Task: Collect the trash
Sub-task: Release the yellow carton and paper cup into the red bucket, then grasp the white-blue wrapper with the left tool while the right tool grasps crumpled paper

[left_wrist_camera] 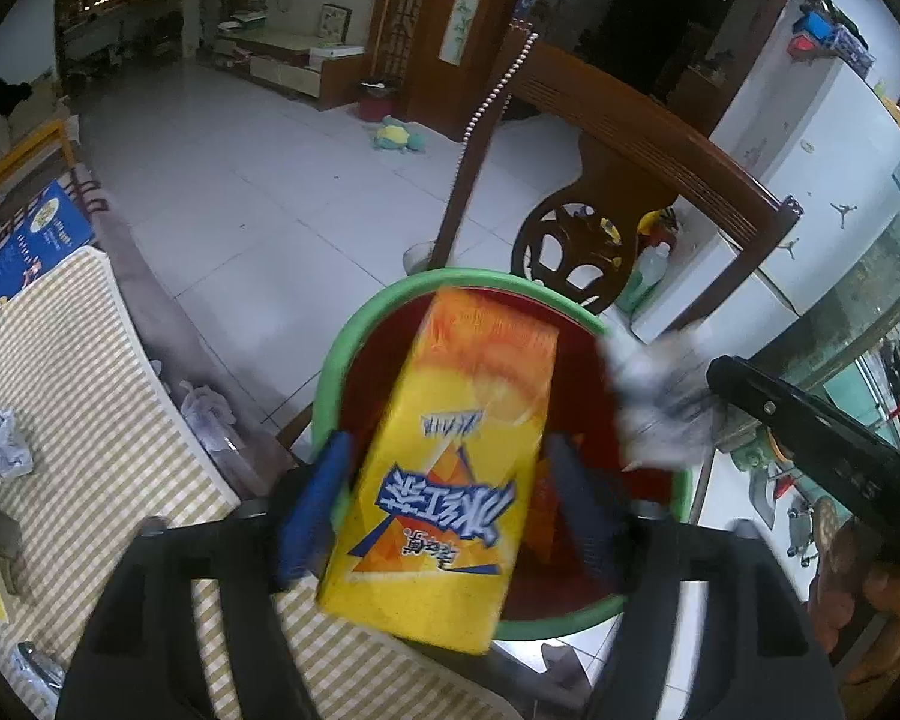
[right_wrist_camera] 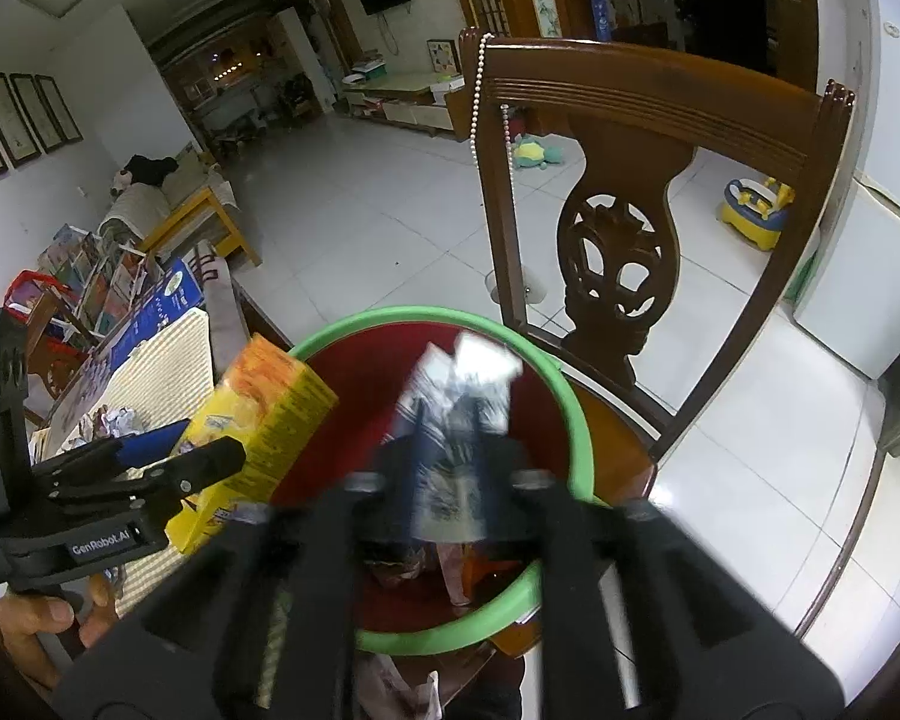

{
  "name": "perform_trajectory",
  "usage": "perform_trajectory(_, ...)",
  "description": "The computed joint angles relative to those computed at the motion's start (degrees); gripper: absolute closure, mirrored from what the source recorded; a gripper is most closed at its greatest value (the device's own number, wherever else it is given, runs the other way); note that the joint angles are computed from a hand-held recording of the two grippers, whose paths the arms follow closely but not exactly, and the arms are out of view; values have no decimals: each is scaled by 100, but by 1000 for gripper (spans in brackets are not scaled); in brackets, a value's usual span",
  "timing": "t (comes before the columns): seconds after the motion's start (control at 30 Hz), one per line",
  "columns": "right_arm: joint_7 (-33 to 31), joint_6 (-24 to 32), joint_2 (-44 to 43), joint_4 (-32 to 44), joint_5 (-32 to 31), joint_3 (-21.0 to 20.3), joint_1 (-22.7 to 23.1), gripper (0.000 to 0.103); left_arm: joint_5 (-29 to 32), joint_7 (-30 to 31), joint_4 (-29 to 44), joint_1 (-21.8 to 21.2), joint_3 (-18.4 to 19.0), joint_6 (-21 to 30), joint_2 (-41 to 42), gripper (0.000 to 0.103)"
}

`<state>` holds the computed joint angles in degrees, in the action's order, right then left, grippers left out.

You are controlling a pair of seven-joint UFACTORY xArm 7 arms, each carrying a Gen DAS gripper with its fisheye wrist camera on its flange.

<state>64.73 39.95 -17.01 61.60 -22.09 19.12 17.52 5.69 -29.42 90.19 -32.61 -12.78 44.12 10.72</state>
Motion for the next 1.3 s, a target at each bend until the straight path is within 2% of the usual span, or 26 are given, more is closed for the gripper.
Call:
perform_trajectory(0.23, 75, -35, 225, 230, -75, 64, 67, 61, 66, -272, -636, 209, 79, -169, -513, 29)
perform_trajectory(0.43, 37, -82, 857, 825, -169, 81, 375, 58, 201, -689, -1614, 564, 97, -224, -1362, 29)
perform_trajectory(0.63, -73, -3, 1721, 1720, -344, 1, 987, 53, 411, -1156, -2874, 1147, 75, 7, -2613, 29)
perform_trajectory(0.73, -132, 43, 2093, 2109, -324, -86, 1316, 51, 460, -1349, -3550, 1521, 116, 250, -3296, 22)
perform_trajectory(0.83, -197, 191, 2446, 2537, -381, -176, 1666, 49, 326, -1429, -4190, 1802, 197, 518, -3926, 21)
perform_trajectory(0.97, -343, 420, 2932, 3152, -352, -314, 2117, 49, -132, -1268, -4861, 1953, 423, 693, -4528, 22)
perform_trajectory(1.07, -491, 600, 3314, 3661, -310, -431, 2449, 49, -433, -938, -5076, 1967, 550, 610, -4597, 22)
perform_trajectory(1.13, -614, 706, 3544, 3984, -249, -517, 2643, 49, -586, -630, -5166, 1947, 628, 475, -4548, 28)
perform_trajectory(1.23, -822, 877, 3952, 4579, -163, -658, 2935, 49, -809, -229, -5191, 1937, 730, 426, -4355, 59)
perform_trajectory(1.3, -1053, 1056, 4334, 5161, -116, -751, 3143, 49, -1074, -8, -5332, 1916, 851, 362, -4457, 65)
